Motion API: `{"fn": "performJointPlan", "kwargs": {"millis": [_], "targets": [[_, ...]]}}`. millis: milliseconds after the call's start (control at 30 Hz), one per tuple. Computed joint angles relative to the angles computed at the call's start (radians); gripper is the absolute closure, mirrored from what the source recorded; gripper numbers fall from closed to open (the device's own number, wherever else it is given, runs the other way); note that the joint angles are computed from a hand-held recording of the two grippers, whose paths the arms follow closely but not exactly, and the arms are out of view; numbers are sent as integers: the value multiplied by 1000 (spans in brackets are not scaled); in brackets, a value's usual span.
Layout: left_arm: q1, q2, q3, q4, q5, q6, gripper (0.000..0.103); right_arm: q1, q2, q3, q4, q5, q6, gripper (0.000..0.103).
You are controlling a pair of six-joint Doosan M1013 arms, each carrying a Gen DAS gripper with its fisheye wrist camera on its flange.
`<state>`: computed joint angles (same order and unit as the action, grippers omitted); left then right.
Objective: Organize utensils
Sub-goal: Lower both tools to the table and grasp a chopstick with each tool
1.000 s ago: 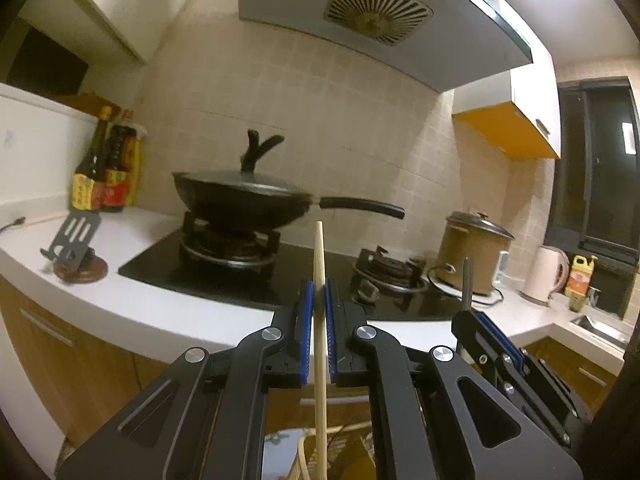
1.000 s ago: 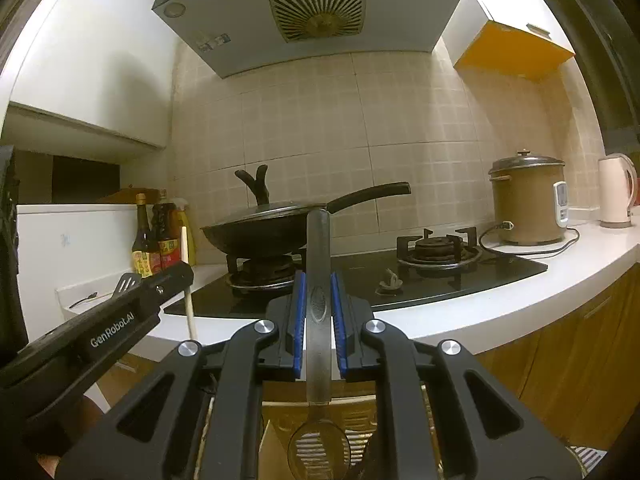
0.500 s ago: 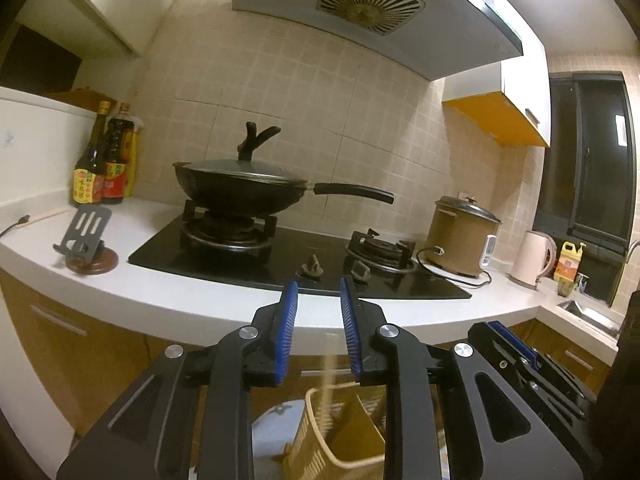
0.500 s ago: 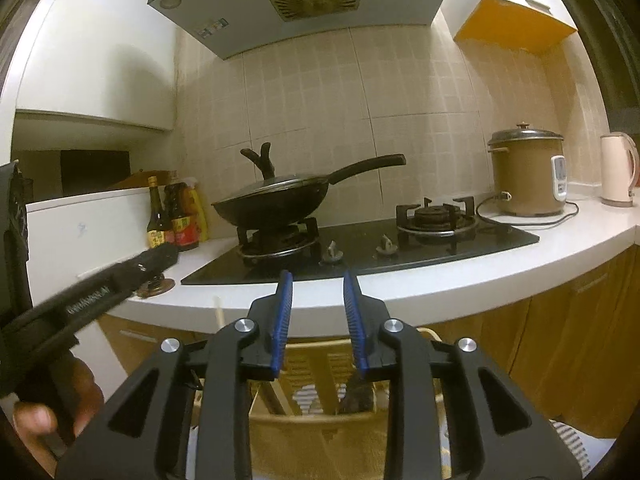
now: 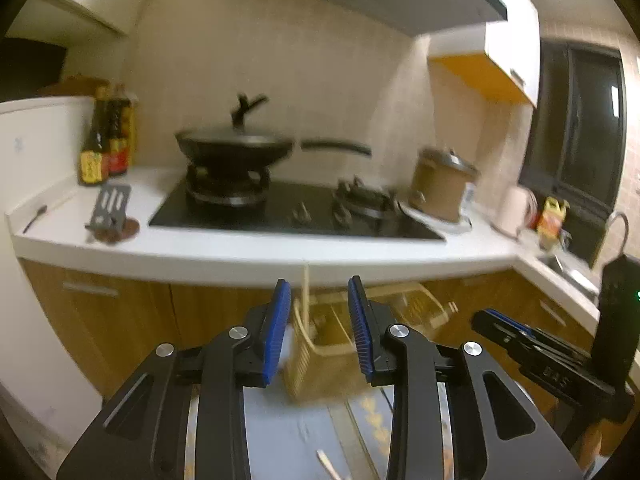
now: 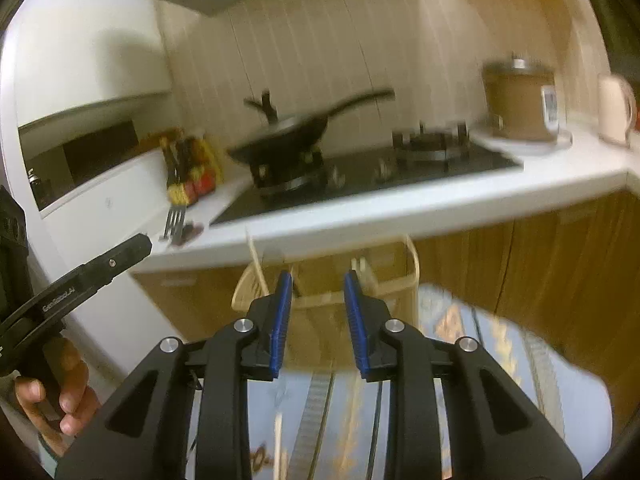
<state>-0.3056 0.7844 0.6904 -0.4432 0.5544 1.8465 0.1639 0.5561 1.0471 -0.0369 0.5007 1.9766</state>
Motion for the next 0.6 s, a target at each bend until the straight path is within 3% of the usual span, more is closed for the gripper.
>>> {"fn": "performJointPlan", "kwargs": {"millis": [100, 300, 400, 600], "targets": [[-3, 3, -13, 28, 135, -19, 68, -2, -3, 2, 57, 110, -30, 78], [-6, 28, -5, 94, 281, -104, 68, -8, 18, 17, 203, 325, -125, 79], [-1, 68, -32, 102, 379, -152, 70, -5, 18, 53, 247, 366, -148, 79], [-3, 135, -82, 142, 486, -240, 70, 18, 18, 105, 289, 385, -194, 78]]}}
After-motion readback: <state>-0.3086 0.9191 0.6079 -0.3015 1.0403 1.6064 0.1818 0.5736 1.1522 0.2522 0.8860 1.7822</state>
